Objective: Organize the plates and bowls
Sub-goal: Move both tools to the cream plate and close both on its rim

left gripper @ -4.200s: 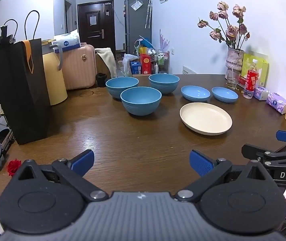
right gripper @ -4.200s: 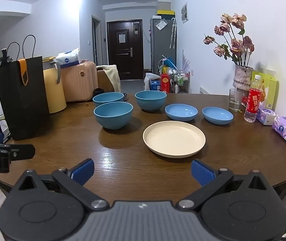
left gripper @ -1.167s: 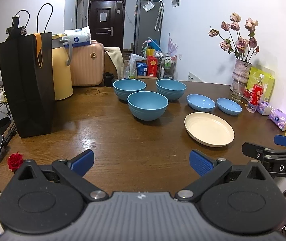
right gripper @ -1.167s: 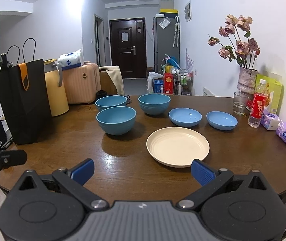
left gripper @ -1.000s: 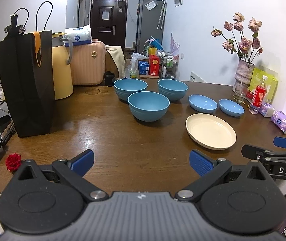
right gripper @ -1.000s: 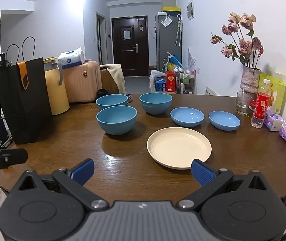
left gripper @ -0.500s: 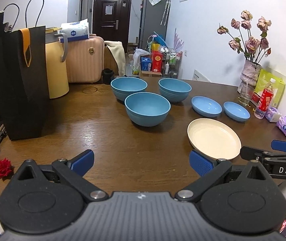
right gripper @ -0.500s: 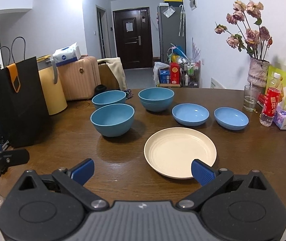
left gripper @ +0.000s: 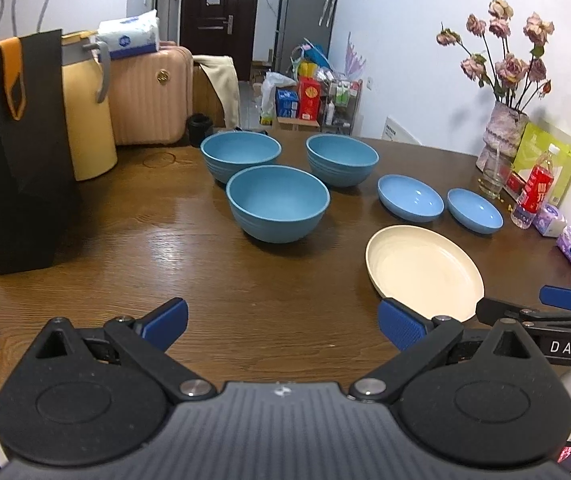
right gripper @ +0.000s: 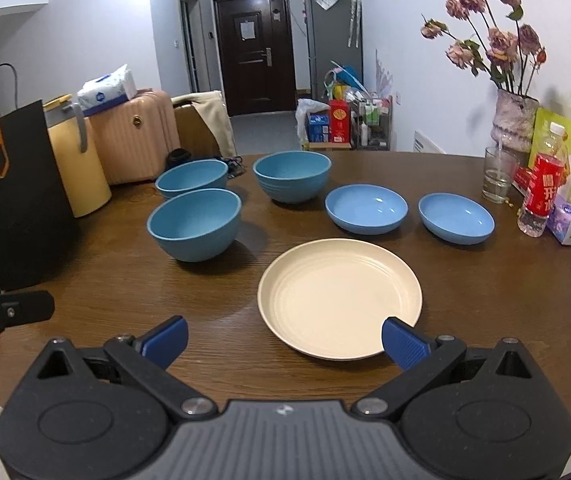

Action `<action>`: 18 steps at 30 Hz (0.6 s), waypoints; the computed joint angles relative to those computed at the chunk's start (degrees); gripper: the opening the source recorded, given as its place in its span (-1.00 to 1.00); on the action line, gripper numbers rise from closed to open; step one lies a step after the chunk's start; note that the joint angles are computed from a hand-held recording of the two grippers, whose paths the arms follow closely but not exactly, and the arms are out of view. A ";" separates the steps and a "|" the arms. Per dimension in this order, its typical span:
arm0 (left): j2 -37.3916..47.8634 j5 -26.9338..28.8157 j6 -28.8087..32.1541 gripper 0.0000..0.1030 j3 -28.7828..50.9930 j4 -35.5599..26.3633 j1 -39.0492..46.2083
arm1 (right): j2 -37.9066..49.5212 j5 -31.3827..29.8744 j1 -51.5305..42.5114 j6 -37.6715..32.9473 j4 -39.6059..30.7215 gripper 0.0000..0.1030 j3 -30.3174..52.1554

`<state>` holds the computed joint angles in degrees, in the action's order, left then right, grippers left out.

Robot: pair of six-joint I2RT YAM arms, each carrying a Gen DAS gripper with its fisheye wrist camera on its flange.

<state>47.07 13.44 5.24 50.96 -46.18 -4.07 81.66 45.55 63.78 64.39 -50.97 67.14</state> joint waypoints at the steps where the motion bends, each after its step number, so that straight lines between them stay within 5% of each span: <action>1: 0.79 -0.92 -0.61 1.00 0.15 0.38 -1.35 | -0.52 -0.43 -0.58 -0.28 0.52 1.00 -0.78; 18: 13.07 -10.72 -8.87 1.00 2.85 7.12 -16.33 | -5.16 -9.40 -12.75 -8.17 7.66 1.00 -8.99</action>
